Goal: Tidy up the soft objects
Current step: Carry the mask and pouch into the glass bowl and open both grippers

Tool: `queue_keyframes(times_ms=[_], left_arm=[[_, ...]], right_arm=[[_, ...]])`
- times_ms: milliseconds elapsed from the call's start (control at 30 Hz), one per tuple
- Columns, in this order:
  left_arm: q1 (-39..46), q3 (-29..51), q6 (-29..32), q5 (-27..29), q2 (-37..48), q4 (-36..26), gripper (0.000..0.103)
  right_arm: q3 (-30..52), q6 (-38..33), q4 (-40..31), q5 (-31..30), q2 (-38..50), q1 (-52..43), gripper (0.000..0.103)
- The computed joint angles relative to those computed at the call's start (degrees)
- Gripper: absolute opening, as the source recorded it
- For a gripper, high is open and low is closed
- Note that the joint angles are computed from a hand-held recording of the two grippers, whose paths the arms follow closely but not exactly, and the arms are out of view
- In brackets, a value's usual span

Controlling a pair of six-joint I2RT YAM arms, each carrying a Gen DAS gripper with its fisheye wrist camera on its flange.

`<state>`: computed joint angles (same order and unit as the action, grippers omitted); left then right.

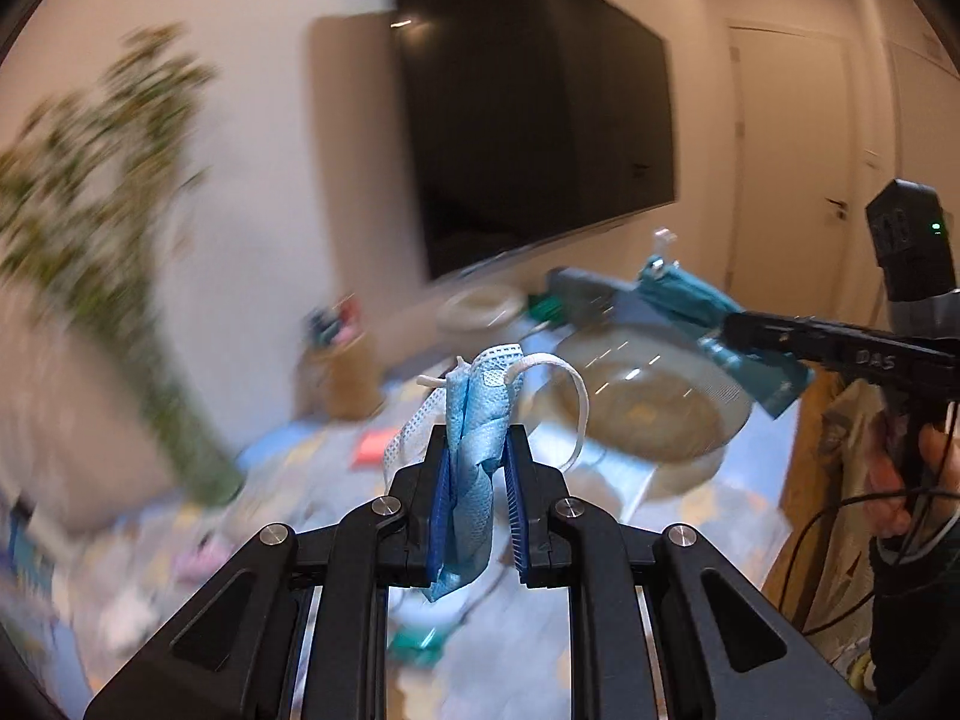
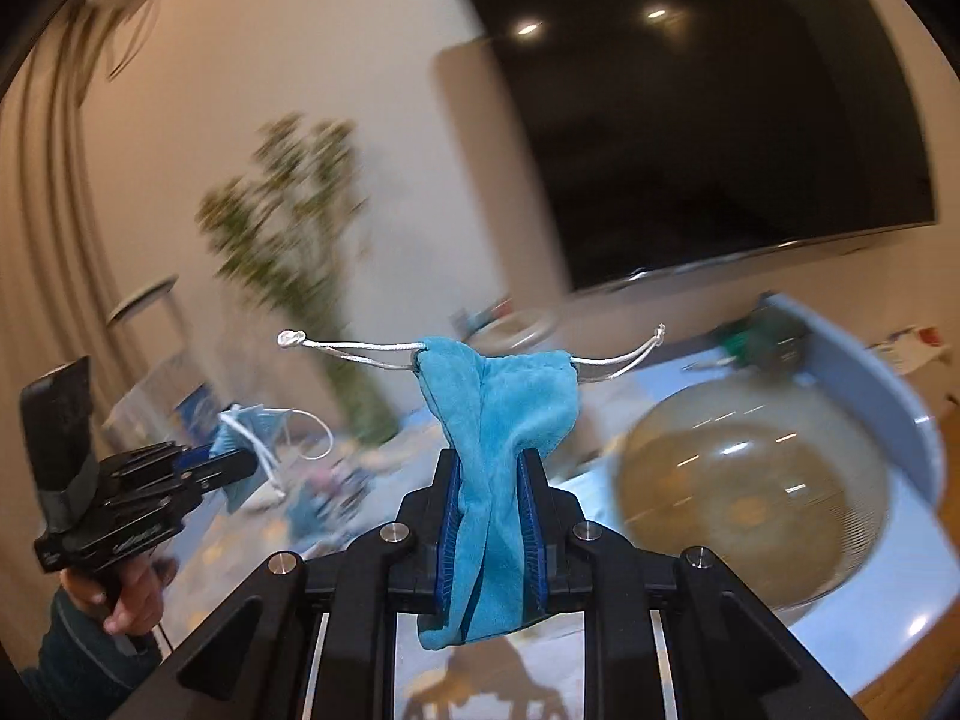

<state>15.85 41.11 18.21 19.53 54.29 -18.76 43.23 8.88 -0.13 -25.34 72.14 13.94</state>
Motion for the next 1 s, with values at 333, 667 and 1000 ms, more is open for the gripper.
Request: queue_keyframes(times_ms=[333,667,1000], left_arm=[[-26.8,18.9,-13.2,-13.4,37.3,11.0,0.014],[-27.6,28.9,-17.3,-10.8,50.9,8.6,0.042],[-24.2,18.8,-15.9,-8.2,37.7,7.8,0.043]], right_arm=[[9.8,2.7,-2.7,-1.6,16.7,-16.2,0.019],[18.5,1.9,-8.6,2.3,27.9,-15.8,0.024],[13.9,3.1,-7.8,2.3,22.1,-15.8,0.06]])
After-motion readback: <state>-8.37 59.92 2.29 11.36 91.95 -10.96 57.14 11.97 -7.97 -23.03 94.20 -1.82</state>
